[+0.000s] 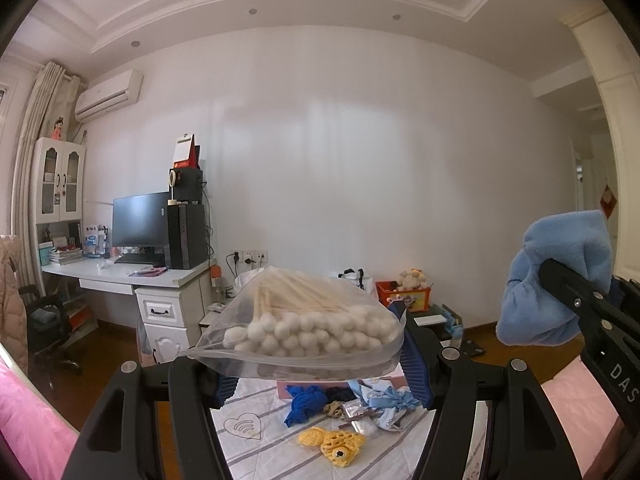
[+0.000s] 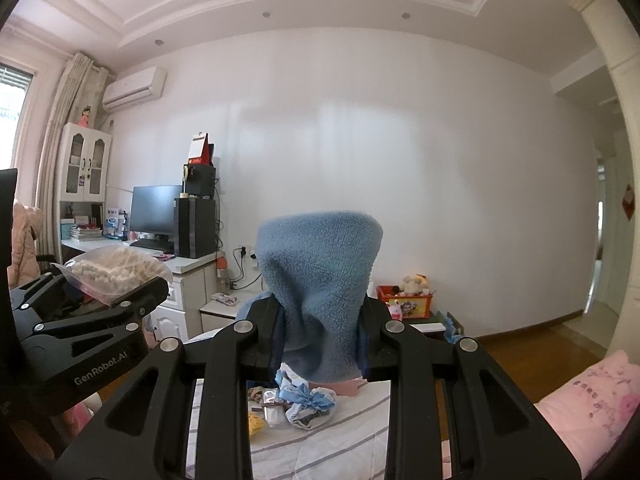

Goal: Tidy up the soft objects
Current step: 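Lift the swab bag with the left tool while the right tool carries the fleece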

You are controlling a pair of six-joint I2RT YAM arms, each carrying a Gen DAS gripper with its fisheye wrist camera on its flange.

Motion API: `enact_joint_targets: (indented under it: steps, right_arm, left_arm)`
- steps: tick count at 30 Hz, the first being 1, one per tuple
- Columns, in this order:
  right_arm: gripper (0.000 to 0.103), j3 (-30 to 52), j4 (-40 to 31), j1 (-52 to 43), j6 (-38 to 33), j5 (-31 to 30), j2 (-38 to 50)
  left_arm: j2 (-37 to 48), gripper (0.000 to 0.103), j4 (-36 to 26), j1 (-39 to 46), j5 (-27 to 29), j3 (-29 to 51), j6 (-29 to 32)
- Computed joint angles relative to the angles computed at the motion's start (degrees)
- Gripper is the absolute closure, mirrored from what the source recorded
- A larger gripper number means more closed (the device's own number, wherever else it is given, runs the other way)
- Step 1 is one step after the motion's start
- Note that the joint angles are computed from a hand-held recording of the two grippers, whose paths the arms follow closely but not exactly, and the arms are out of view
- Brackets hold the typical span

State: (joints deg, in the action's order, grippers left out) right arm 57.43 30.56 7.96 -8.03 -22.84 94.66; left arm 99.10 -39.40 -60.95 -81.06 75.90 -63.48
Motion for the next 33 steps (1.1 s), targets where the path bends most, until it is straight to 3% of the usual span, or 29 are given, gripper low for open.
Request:
enact_joint_targets:
  steps: [2, 4, 6, 9, 13, 20, 27, 33]
  right_arm:
    - [0.077, 0.18, -0.04, 0.47, 0.26, 0.62, 0.01]
    - [0.077, 0.43, -0.11, 0.91, 0.36, 1.44, 0.09]
    - [0.077, 0.69, -0.24, 1.11, 0.36, 1.83, 0.37]
    - [0.077, 1.64, -0.73, 1.42, 0.30, 2.22, 1.23]
    - [0.077, 3.44, -1.71, 1.87, 0.01, 3.01, 2.72]
    - [0.077, 8.74, -3.98, 2.62, -0.07, 4.16, 6.74]
    - [0.077, 19.45, -8.73, 3.65, -0.15, 5.79, 15.35]
    - [0.077, 33.25, -15.65, 5.00, -0.50, 8.03, 25.13]
  left_arm:
    - [0.22, 0.040, -0.03, 0.01, -0.04, 0.41, 0.27]
    - [-0.24, 0.040, 6.41, 1.12, 0.61, -1.11, 5.76]
    - [-0.38, 0.040, 8.36, 1.53, 1.02, -1.64, 7.35]
    - [0.04, 0.040, 5.20, 1.38, 1.18, 0.18, 5.42]
    - [-0.23, 0.040, 6.74, 2.17, 2.09, 0.01, 6.99]
    - [-1.51, 0.040, 17.82, 5.67, 4.94, -3.37, 16.40]
    - [-1.25, 0.040, 27.66, 12.12, 10.64, -4.46, 25.86]
    - [2.36, 0.040, 31.62, 19.23, 17.96, -0.90, 31.09]
